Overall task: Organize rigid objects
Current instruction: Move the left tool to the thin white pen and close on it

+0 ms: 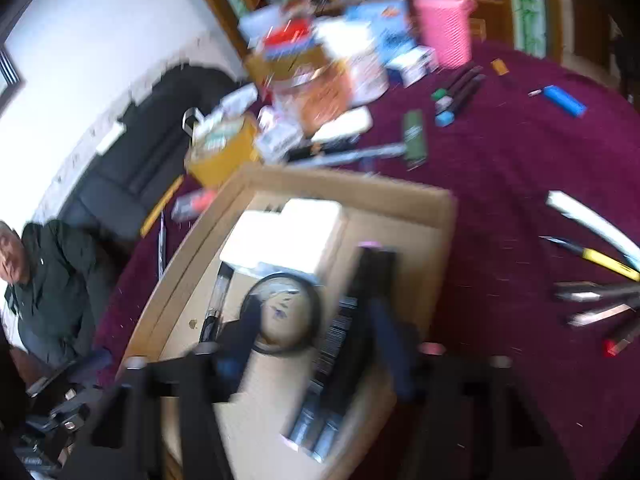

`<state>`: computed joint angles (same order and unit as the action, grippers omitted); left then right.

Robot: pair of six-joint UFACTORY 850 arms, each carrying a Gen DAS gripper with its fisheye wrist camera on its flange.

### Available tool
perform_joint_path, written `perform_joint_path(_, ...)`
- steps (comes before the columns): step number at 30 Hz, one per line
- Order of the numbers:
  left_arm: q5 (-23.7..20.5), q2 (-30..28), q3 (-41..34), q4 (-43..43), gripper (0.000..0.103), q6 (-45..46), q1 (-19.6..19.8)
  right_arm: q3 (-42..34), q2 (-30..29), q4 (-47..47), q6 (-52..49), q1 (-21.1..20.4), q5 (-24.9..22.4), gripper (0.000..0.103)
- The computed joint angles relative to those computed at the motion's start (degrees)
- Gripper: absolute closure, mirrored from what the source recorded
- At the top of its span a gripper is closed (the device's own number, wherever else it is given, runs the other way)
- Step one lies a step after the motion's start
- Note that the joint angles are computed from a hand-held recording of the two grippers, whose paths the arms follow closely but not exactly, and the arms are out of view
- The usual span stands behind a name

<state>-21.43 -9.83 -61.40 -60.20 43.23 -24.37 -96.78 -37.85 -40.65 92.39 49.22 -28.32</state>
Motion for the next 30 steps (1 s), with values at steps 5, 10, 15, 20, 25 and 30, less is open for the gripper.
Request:
perform_joint_path(5, -2.6, -0.56, -0.63, -2.43, 0.025, 3.18, -2.6, 15.97, 11.27, -19.67, 23.09, 1.95, -1.35, 0.031)
perform_joint_path(10, -4.67, -1.42, -1.86, -2.95, 0.025, 5.53, -6.42, 31.98, 23.48, -25.51, 37.75, 2.89, -9.6, 0.029)
perform_joint_path(15, -5.27, -2.14, -2.79, -2.42, 0.025, 6.13, -10.09, 45.36, 34.1, -24.96, 49.46, 1.73, -16.54, 0.029)
perform_joint_path(20, -4.9, -3.47, -4.26, 1.73, 0.025, 2.11, -13.51, 51.7, 39.46, -23.6, 49.14, -3.25, -18.24, 0.029)
perform_joint_path(25, -4.3, -4.39, -5.48, 7.87, 0.025, -3.99, -15.85, 52.21, 39.31, -22.15, 40.53, -11.21, -9.81, 0.029)
perform_joint_path(30, -3.7, -4.88, -6.2, 11.18, 0.025, -7.37, -16.51, 51.33, 36.14, -22.07, 35.34, -13.84, 3.89, 0.029)
